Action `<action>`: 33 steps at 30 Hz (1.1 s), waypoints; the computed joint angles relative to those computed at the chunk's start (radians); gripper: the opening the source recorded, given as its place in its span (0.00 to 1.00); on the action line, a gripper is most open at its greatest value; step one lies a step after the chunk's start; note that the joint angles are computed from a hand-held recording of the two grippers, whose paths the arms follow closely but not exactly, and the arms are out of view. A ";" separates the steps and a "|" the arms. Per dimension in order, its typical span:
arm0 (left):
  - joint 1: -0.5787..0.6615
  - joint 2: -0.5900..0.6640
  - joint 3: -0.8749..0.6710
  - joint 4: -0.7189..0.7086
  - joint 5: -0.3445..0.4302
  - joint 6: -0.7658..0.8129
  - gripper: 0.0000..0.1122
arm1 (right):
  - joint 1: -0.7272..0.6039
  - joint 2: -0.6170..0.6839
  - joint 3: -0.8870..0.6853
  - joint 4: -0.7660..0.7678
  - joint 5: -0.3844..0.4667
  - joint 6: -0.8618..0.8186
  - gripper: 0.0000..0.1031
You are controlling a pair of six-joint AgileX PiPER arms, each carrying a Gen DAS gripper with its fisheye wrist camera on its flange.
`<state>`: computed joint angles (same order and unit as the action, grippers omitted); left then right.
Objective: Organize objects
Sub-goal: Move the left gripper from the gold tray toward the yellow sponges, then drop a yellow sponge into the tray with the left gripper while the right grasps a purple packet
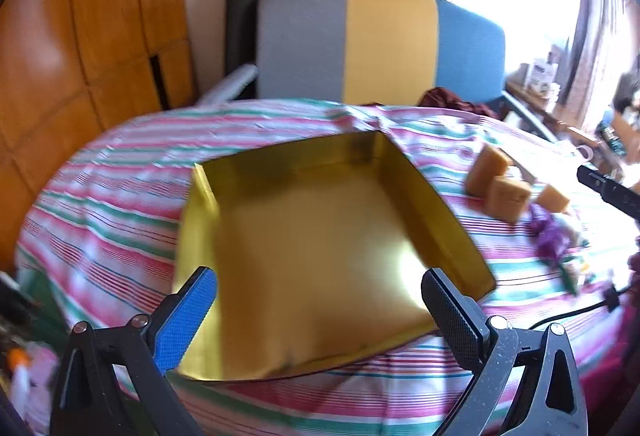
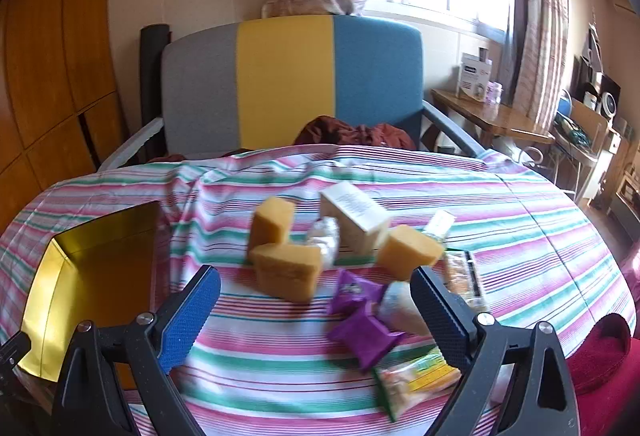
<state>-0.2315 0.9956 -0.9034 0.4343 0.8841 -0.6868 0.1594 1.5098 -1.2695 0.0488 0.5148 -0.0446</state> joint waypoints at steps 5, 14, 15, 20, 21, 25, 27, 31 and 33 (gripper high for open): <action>-0.080 0.059 -0.029 0.035 -0.013 -0.029 0.91 | -0.164 0.071 -0.062 0.209 0.059 -0.200 0.95; -0.074 0.243 -0.195 -0.189 -0.089 0.194 0.91 | -0.366 0.174 -0.129 0.470 0.158 -0.215 0.95; -0.093 0.271 -0.219 -0.186 -0.094 0.202 0.91 | -0.373 0.173 -0.129 0.479 0.163 -0.217 0.95; -0.177 0.449 -0.394 -0.188 -0.091 0.256 0.91 | -0.409 0.189 -0.137 0.549 0.191 -0.236 0.95; -0.193 0.486 -0.427 -0.180 -0.091 0.264 0.91 | -0.417 0.187 -0.134 0.567 0.192 -0.245 0.95; -0.227 0.642 -0.590 -0.203 -0.056 0.313 0.91 | -0.435 0.183 -0.129 0.610 0.195 -0.268 0.95; -0.240 0.732 -0.676 -0.185 -0.026 0.308 0.91 | -0.441 0.183 -0.127 0.628 0.195 -0.282 0.95; -0.234 0.890 -0.842 -0.196 0.022 0.321 0.91 | -0.447 0.188 -0.135 0.648 0.205 -0.294 0.95; -0.233 0.965 -0.934 -0.185 0.058 0.320 0.91 | -0.451 0.197 -0.143 0.659 0.216 -0.299 0.95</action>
